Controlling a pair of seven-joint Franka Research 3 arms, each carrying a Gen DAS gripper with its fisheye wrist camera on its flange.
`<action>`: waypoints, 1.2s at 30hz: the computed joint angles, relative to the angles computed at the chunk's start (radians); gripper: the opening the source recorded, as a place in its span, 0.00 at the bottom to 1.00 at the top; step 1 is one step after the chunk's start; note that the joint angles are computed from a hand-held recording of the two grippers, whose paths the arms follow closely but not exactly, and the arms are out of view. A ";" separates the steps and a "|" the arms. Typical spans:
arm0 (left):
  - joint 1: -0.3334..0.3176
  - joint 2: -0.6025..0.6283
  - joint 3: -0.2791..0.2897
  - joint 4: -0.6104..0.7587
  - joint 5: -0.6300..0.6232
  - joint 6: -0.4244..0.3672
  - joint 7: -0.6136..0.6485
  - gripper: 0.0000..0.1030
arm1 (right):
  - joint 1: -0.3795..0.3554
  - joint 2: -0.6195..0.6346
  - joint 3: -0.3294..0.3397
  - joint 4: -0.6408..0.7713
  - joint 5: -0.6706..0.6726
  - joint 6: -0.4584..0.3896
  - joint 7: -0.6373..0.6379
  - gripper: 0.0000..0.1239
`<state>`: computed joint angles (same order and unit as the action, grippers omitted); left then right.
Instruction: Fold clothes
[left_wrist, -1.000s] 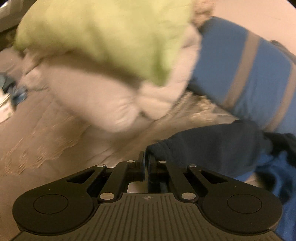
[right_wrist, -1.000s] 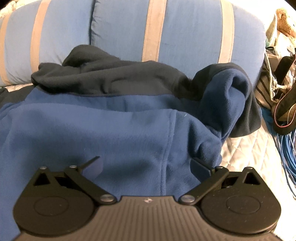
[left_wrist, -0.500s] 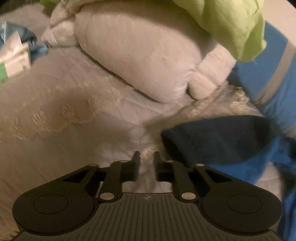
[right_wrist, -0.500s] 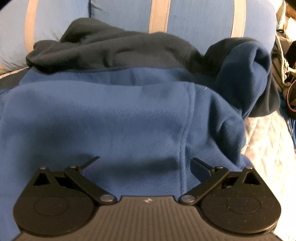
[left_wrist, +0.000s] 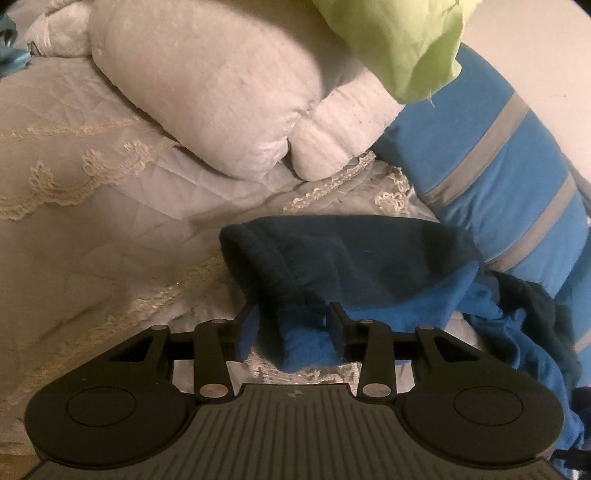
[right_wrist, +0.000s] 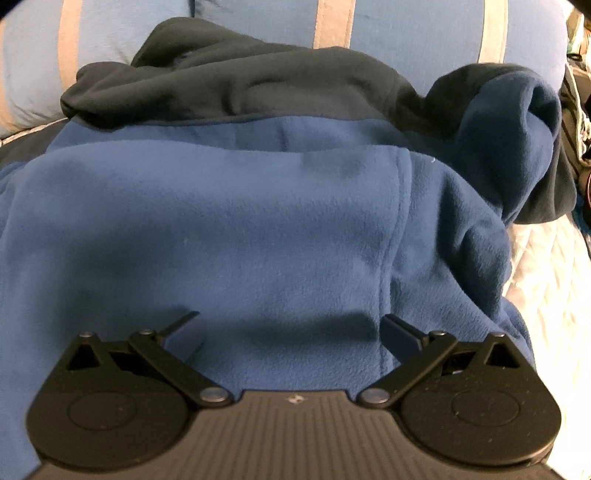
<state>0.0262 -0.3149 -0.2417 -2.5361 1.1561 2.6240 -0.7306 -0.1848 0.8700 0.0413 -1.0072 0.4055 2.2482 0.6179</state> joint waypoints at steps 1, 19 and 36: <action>0.005 0.001 0.006 -0.003 0.018 0.036 -0.020 0.19 | 0.001 0.008 -0.002 0.015 -0.003 -0.013 0.009 0.83; 0.015 -0.047 -0.022 -0.012 -0.062 -0.053 -0.066 0.08 | -0.014 0.071 0.010 0.149 -0.017 -0.176 0.082 0.83; -0.017 0.014 0.022 0.018 -0.166 -0.133 0.081 0.11 | 0.002 0.060 -0.001 0.117 -0.029 -0.147 0.064 0.83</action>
